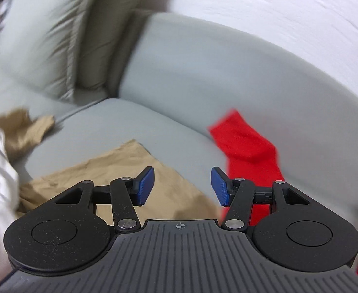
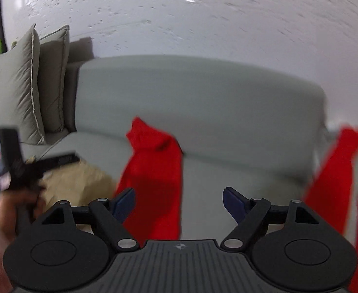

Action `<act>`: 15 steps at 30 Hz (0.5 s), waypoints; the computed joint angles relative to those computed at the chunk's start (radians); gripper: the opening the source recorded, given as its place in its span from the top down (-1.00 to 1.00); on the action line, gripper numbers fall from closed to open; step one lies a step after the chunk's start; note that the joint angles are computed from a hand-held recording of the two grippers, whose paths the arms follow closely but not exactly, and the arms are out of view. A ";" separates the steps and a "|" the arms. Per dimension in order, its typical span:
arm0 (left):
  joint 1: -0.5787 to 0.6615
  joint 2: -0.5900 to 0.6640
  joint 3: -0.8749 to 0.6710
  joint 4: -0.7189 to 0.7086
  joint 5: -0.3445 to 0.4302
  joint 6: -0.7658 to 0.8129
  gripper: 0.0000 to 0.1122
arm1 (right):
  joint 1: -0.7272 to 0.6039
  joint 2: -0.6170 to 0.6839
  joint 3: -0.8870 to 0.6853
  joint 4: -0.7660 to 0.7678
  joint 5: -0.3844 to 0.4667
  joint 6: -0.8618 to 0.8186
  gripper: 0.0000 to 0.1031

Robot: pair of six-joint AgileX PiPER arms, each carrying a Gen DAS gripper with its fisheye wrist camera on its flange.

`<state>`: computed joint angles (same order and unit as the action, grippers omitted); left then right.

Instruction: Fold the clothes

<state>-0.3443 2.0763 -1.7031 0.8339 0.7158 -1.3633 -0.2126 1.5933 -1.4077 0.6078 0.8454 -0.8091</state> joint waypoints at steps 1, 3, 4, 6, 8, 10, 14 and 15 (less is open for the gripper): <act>-0.035 -0.062 0.057 -0.014 0.001 0.046 -0.02 | -0.045 -0.042 0.055 0.012 0.022 -0.005 -0.58; -0.095 -0.138 0.114 -0.037 0.027 0.115 -0.04 | -0.174 -0.135 0.181 0.042 0.086 -0.015 -0.59; -0.142 -0.193 0.163 -0.044 0.067 0.142 -0.06 | -0.200 -0.149 0.200 0.041 0.102 -0.006 -0.60; -0.216 -0.270 0.229 -0.061 0.127 0.176 -0.07 | -0.309 -0.193 0.266 0.048 0.190 0.018 -0.60; -0.286 -0.337 0.297 -0.083 0.163 0.179 -0.07 | -0.406 -0.235 0.346 0.079 0.247 -0.016 -0.60; -0.407 -0.417 0.390 -0.094 0.226 0.139 -0.07 | -0.448 -0.255 0.391 0.105 0.272 -0.062 -0.60; -0.572 -0.472 0.494 -0.110 0.317 -0.020 -0.07 | -0.559 -0.300 0.511 0.140 0.320 -0.213 -0.60; -0.600 -0.481 0.519 -0.119 0.316 -0.059 -0.06 | -0.593 -0.310 0.540 0.149 0.337 -0.255 -0.60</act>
<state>-0.9443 1.5953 -1.1845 0.7154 1.0315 -1.4219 -0.8054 1.2836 -0.8674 0.7572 1.1828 -1.0646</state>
